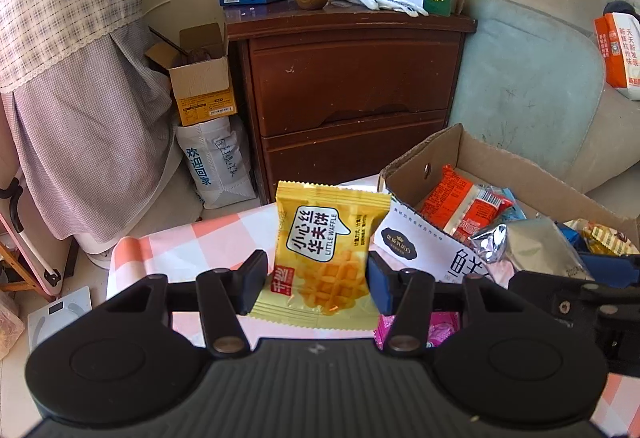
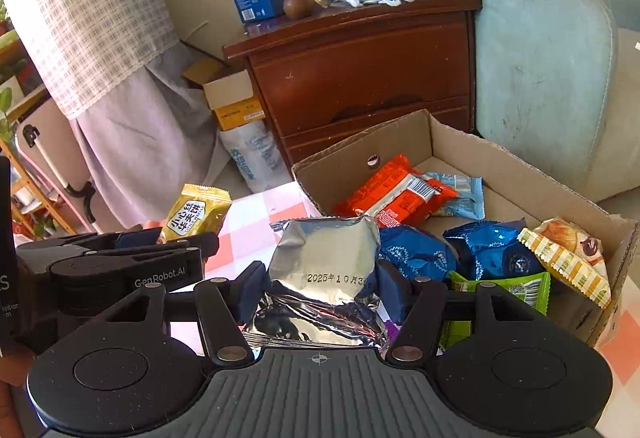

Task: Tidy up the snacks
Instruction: 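Lift the silver foil and yellow waffle packs and carry them over the box, then open both tools to drop the silver foil and waffle packs into the box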

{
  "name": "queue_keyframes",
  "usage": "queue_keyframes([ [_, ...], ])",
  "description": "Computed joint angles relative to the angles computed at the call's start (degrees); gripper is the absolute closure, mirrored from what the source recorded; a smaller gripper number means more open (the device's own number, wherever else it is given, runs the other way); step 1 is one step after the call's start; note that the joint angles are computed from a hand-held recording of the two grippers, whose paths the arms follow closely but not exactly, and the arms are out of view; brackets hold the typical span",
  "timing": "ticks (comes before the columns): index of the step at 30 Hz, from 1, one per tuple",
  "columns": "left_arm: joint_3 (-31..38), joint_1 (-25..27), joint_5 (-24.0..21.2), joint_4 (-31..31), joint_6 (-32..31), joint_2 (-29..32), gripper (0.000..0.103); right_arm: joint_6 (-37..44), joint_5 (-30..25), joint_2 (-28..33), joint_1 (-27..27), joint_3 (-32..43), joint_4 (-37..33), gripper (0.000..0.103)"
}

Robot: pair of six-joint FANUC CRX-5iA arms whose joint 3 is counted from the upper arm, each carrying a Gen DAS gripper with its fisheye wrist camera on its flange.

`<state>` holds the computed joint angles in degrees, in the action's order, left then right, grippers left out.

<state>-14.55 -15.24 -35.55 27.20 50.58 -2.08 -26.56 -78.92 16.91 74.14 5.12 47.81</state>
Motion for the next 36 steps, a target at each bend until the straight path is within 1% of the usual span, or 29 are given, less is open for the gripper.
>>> queue_keyframes([
  [6, -0.09, -2.26, 1.65, 5.91, -2.95, 0.52, 0.051, -6.39, -3.38, -2.93, 0.82, -3.81, 3.27, 0.044],
  [10, -0.44, -4.06, 3.24, 8.66, -4.67, 0.75, 0.051, -10.32, -7.38, -4.57, 1.59, -5.81, 4.12, 0.044],
  [23, 0.36, -7.75, 4.98, 11.64, -6.00, 2.41, 0.051, -19.07, -16.43, -8.06, 4.21, -9.72, 5.03, 0.043],
  [28, 1.86, -9.16, 4.72, 11.74, -5.72, 4.26, 0.051, -21.09, -17.89, -8.44, 4.60, -10.07, 3.92, 0.043],
  [33, 3.95, -10.86, 4.04, 11.73, -5.74, 7.07, 0.051, -22.77, -17.34, -8.68, 4.10, -10.26, 1.85, 0.043],
  [36, 5.15, -11.63, 3.47, 11.05, -4.64, 8.68, 0.050, -23.19, -16.97, -8.68, 3.78, -10.48, 0.94, 0.043],
])
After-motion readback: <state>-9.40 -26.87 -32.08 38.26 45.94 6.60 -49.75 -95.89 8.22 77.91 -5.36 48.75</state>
